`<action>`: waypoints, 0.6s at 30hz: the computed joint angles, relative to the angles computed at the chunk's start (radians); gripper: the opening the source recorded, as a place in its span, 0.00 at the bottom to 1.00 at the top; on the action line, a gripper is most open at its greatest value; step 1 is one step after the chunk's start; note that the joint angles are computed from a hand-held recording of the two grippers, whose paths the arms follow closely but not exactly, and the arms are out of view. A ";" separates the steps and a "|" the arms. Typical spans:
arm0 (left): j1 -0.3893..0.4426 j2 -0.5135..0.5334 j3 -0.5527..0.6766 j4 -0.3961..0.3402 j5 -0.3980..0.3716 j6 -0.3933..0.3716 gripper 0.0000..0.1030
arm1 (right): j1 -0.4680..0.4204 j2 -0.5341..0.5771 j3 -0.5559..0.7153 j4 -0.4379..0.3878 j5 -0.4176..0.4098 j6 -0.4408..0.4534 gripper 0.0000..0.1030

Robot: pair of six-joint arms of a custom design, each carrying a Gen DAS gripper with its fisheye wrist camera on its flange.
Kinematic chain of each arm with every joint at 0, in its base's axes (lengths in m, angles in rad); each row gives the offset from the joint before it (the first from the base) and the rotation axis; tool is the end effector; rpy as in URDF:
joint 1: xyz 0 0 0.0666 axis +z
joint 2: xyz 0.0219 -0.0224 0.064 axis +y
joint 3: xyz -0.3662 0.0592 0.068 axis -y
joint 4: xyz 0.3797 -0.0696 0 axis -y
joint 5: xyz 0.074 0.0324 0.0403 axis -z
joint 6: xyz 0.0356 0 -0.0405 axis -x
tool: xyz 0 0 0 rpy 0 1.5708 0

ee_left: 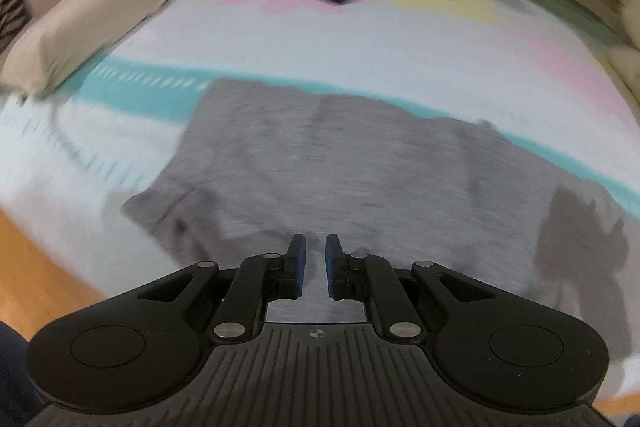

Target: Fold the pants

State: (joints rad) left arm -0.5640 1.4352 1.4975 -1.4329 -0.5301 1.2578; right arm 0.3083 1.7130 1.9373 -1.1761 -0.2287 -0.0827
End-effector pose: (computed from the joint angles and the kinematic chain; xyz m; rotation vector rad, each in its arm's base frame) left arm 0.3807 -0.2200 0.4236 -0.9485 2.4157 0.2258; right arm 0.5448 0.1815 0.4793 -0.3790 2.5160 0.4444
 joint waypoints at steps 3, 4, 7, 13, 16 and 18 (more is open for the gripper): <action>0.037 -0.040 -0.047 0.007 0.019 0.017 0.10 | 0.088 -0.041 -0.066 0.032 -0.062 0.121 0.58; 0.048 -0.048 -0.057 0.009 0.019 0.015 0.10 | 0.117 -0.058 -0.092 0.041 -0.080 0.164 0.58; 0.066 -0.074 -0.085 0.021 0.007 0.020 0.10 | 0.190 -0.109 -0.172 0.064 -0.112 0.282 0.58; 0.087 -0.115 -0.159 0.123 0.058 0.010 0.10 | 0.301 -0.203 -0.348 0.147 -0.117 0.482 0.58; 0.094 -0.122 -0.184 0.199 0.095 -0.028 0.10 | 0.342 -0.217 -0.396 0.168 -0.110 0.530 0.58; 0.096 -0.112 -0.183 0.210 0.099 -0.039 0.10 | 0.371 -0.214 -0.414 0.195 -0.073 0.558 0.58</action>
State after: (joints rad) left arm -0.4684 1.3229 1.3148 -1.2227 -0.4306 1.2188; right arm 0.6792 1.4991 1.5232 -0.9811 -0.3019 0.4757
